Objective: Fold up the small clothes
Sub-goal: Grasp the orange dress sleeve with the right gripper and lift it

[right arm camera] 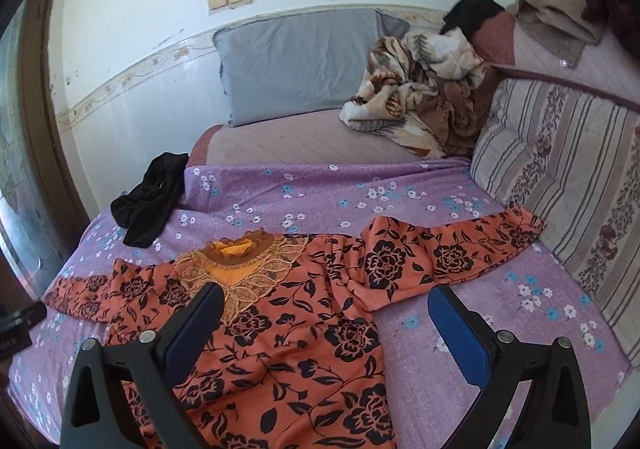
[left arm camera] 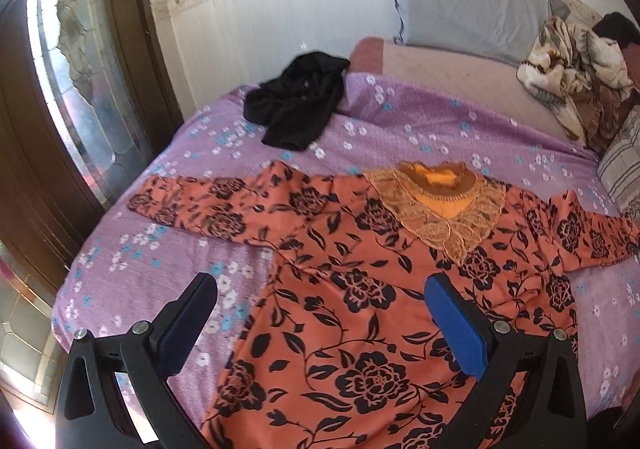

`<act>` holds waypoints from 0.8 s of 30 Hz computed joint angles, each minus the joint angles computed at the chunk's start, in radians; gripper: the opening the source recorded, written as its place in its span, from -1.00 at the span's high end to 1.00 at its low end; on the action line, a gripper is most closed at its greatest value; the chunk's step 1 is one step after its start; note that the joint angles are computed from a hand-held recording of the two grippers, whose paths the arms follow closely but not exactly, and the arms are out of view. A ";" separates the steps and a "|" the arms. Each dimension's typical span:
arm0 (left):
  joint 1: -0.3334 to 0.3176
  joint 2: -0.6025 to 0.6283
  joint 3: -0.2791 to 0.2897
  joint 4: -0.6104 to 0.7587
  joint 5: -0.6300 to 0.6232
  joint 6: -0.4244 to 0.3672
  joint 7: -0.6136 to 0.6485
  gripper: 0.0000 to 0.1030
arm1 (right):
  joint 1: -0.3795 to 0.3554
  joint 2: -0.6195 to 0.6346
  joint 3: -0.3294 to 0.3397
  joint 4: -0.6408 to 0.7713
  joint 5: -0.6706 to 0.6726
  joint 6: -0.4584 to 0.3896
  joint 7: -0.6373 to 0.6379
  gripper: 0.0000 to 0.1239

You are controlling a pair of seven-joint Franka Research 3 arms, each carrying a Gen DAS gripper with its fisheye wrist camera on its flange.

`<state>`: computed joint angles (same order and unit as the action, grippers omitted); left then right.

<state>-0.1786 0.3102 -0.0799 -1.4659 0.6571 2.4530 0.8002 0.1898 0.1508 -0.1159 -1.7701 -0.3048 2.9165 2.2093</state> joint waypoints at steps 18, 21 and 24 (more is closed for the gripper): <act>-0.003 0.476 -0.028 0.470 -0.322 -0.240 0.420 -1.00 | -0.408 0.646 0.029 0.659 0.797 -0.164 0.097 0.01; 0.015 0.502 -0.039 0.511 -0.385 -0.249 0.426 -1.00 | -0.430 0.747 0.025 0.814 0.744 -0.191 0.132 0.06; 0.000 0.509 -0.021 0.525 -0.378 -0.252 0.429 -1.00 | -0.454 0.854 0.018 0.987 0.674 -0.264 0.165 0.44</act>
